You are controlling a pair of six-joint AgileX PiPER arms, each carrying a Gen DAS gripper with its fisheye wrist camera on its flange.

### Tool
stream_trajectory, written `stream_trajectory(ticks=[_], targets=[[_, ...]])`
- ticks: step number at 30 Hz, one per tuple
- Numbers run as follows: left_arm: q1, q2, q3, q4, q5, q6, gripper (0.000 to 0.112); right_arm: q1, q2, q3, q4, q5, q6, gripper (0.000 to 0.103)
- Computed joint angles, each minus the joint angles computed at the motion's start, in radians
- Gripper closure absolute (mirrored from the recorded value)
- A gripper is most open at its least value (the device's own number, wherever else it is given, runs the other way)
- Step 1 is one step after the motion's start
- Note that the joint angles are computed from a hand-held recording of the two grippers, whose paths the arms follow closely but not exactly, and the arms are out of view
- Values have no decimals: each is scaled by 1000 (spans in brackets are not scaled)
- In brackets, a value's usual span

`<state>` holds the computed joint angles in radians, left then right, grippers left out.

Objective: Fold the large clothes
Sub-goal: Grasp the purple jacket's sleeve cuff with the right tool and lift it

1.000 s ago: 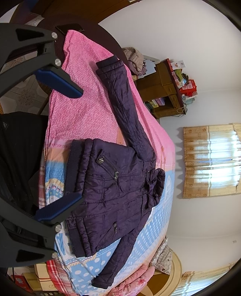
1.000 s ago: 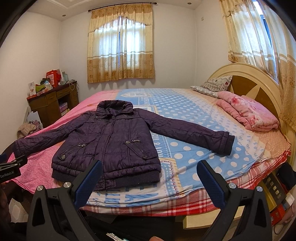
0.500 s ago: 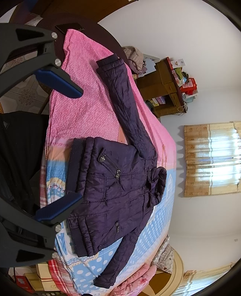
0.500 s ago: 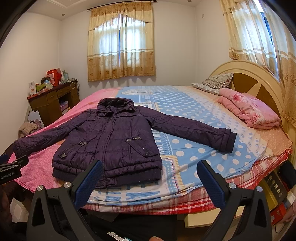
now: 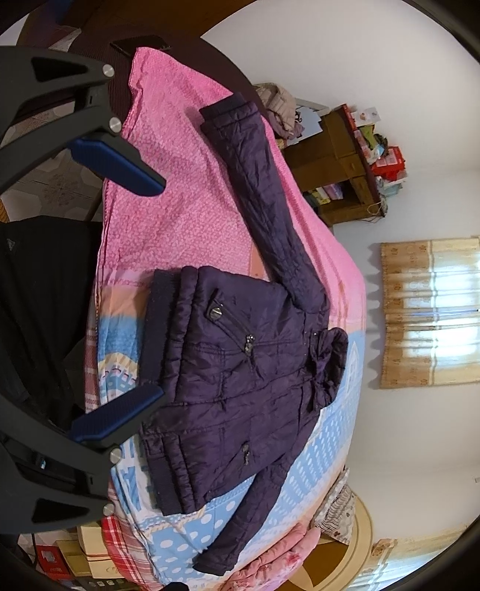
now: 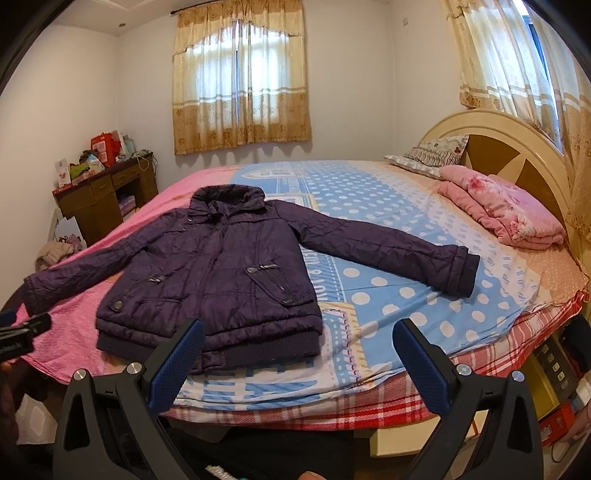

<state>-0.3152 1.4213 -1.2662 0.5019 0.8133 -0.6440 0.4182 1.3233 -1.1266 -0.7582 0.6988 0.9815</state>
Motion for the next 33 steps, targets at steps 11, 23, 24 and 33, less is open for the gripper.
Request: stream_trajectory(ticks=[11, 23, 24, 33], targets=[[73, 198, -161, -16, -32, 86, 9, -227, 192, -38, 29, -169, -116, 1], [125, 478, -468, -55, -10, 134, 9, -585, 399, -195, 473, -374, -549, 1], [128, 504, -501, -61, -3, 137, 9, -611, 417, -219, 511, -373, -579, 1], [128, 732, -811, -46, 96, 155, 9, -817, 561, -400, 725, -351, -676, 1]])
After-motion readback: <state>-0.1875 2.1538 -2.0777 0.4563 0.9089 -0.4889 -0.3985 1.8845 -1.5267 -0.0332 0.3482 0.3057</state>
